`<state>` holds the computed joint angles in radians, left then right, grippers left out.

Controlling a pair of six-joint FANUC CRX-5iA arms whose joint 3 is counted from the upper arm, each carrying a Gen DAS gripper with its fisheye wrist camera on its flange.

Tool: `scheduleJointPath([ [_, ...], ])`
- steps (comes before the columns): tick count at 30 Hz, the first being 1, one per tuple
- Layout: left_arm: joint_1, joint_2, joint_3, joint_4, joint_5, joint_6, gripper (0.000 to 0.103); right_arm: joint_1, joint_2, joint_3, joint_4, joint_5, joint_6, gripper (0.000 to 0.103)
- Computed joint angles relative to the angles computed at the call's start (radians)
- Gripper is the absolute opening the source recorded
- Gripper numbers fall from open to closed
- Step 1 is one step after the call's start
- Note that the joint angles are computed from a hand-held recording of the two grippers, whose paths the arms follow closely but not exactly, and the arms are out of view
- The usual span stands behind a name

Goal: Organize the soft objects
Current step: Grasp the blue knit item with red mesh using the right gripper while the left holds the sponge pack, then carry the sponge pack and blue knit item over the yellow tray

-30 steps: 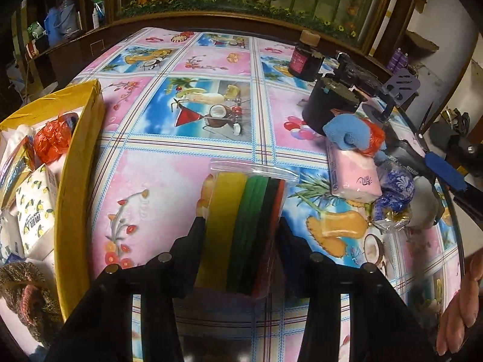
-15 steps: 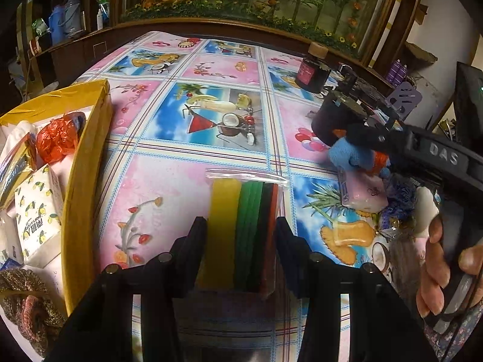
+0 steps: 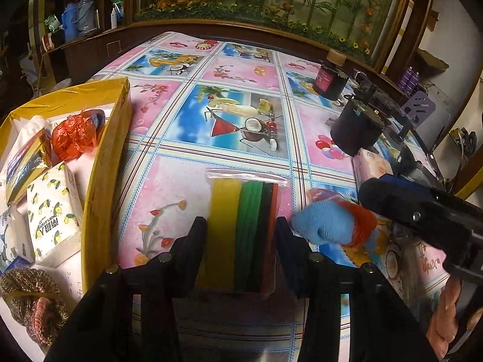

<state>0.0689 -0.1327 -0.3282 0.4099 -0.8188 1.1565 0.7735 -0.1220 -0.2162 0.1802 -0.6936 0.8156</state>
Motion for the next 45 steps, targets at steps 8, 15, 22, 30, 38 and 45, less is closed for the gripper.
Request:
scheduleJointPath([
  [8, 0.0, -0.006, -0.002, -0.019, 0.008, 0.021, 0.044, 0.019, 0.072, 0.051, -0.033, -0.089, 0.089, 0.059],
  [15, 0.008, -0.008, -0.008, 0.004, 0.008, -0.004, 0.043, 0.046, 0.062, 0.036, 0.05, -0.112, 0.04, 0.046],
  [22, 0.006, -0.022, -0.036, 0.064, 0.027, -0.059, 0.04, 0.041, -0.009, -0.051, 0.198, -0.047, -0.183, 0.046],
  [30, -0.025, -0.07, -0.076, 0.081, 0.115, -0.106, 0.04, 0.054, -0.041, -0.095, 0.308, -0.008, -0.314, 0.046],
  [38, -0.037, -0.113, -0.118, 0.128, 0.18, -0.162, 0.04, 0.061, -0.054, -0.126, 0.388, 0.008, -0.438, 0.046],
  [45, -0.046, -0.166, -0.174, 0.189, 0.259, -0.225, 0.04, 0.075, -0.062, -0.154, 0.477, 0.007, -0.545, 0.046],
])
